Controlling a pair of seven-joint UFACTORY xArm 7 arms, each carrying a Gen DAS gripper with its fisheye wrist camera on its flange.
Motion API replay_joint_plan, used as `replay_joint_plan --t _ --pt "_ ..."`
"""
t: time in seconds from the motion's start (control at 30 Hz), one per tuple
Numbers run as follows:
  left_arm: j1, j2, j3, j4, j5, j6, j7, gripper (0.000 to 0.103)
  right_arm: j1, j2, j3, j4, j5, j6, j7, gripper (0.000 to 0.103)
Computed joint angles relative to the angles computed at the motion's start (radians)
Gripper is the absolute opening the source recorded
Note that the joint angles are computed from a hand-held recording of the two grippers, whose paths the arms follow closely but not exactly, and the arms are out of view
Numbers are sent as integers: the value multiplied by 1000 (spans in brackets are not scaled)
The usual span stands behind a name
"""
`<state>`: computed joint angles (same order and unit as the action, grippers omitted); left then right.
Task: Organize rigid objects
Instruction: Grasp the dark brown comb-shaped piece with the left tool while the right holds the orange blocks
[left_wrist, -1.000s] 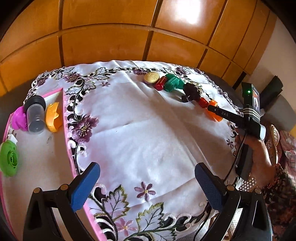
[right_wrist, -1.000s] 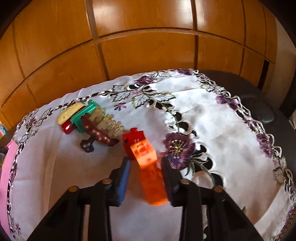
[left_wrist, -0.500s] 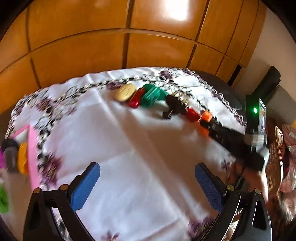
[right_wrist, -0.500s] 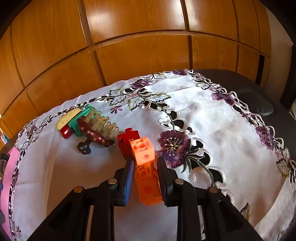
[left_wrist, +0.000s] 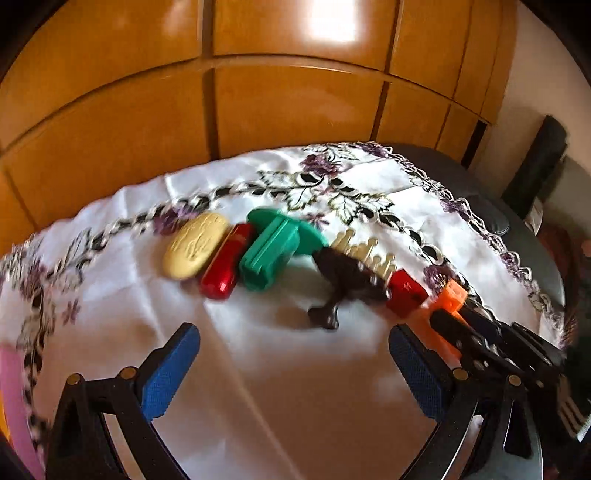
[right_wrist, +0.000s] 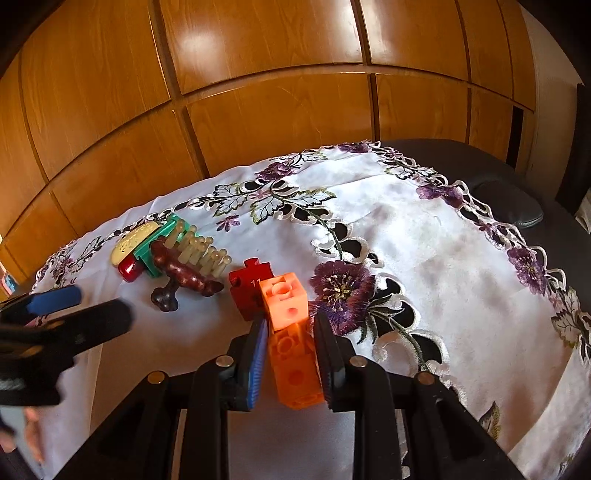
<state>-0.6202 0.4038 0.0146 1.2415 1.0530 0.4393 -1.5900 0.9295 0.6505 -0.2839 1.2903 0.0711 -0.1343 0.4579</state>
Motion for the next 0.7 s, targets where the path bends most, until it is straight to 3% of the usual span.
replay_joint_plan --t 0.17,0.27,0.33,0.43,0.5,0.57,0.7 --pt "-6 78 10 90 45 -15 77 96 -43 -2 47 -2 2 -14 -7 25" --pt "-5 123 7 136 -4 -9 191 81 -53 -2 58 -5 11 -24 -15 25" --pt "15 152 -10 159 -91 -13 282 73 -55 -1 61 -4 17 -25 -21 26" --pt "18 163 2 154 -158 -53 326 57 -50 1 57 -2 25 -24 -29 26" --pt "0 158 31 142 -173 -82 323 38 -42 3 49 -2 33 -22 -28 26" --pt "-18 151 52 131 -190 -97 336 25 -34 6 40 2 38 -14 -26 26" --pt "-48 115 85 81 -199 -134 324 23 -36 7 41 2 36 -13 -19 25"
